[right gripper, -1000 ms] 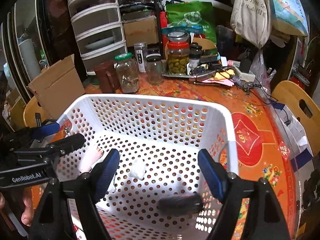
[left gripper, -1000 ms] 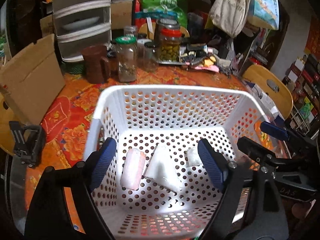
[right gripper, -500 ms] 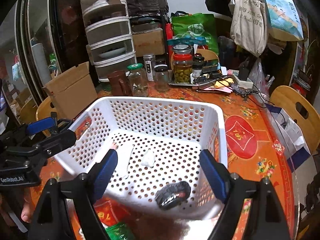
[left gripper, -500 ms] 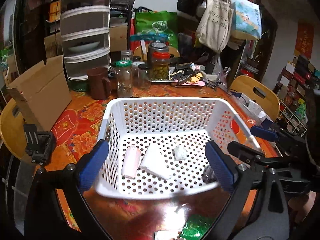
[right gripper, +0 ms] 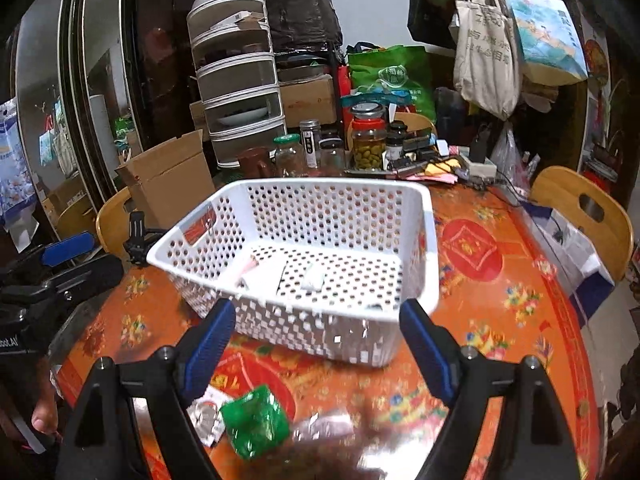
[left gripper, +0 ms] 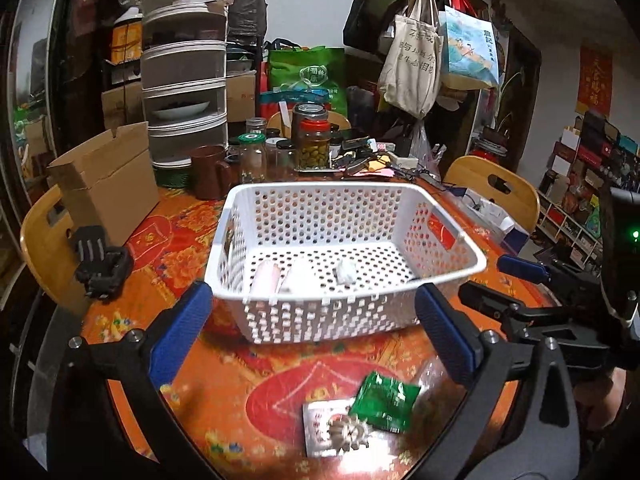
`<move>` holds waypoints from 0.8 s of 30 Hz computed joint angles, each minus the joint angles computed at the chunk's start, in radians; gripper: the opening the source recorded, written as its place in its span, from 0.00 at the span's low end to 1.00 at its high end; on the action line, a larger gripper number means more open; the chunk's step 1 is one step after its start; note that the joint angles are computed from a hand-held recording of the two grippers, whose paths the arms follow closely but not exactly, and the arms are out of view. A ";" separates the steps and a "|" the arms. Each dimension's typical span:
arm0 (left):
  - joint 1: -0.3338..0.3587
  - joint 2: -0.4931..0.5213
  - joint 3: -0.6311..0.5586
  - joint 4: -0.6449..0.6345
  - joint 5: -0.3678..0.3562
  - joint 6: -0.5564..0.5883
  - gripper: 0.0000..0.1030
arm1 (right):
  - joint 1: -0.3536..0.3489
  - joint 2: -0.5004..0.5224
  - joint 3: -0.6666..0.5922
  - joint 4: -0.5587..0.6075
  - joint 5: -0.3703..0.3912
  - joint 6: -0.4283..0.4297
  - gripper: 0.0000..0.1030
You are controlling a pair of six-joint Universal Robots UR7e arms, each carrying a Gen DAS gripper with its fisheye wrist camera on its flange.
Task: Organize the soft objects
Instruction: 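Move the left gripper toward the white ribbed piece while the right gripper approaches the green packet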
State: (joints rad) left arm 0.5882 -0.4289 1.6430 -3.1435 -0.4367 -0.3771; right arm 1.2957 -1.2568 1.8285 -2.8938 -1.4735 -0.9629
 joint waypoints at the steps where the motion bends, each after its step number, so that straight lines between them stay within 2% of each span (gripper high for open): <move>1: -0.007 -0.003 0.015 0.008 -0.001 -0.020 0.98 | -0.010 -0.010 0.015 -0.003 0.009 -0.002 0.82; 4: -0.020 -0.007 0.054 0.022 -0.027 -0.060 0.99 | -0.042 -0.040 0.065 -0.034 0.032 -0.013 0.82; 8: -0.039 0.007 0.103 0.023 -0.010 -0.117 0.99 | -0.085 -0.072 0.123 -0.055 0.063 -0.026 0.82; 12: -0.042 0.007 0.157 0.028 -0.021 -0.188 0.99 | -0.115 -0.081 0.173 -0.095 0.045 -0.050 0.82; 18: -0.022 0.039 0.197 -0.028 -0.064 -0.208 0.99 | -0.149 -0.059 0.209 -0.132 0.029 -0.084 0.82; 24: 0.012 0.103 0.161 -0.032 -0.110 -0.181 0.99 | -0.168 -0.016 0.195 -0.130 0.014 -0.094 0.81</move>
State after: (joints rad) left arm 0.5999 -0.3255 1.8043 -3.1754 -0.5468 -0.5580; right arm 1.1275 -1.2724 2.0233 -3.0233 -1.4591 -1.0571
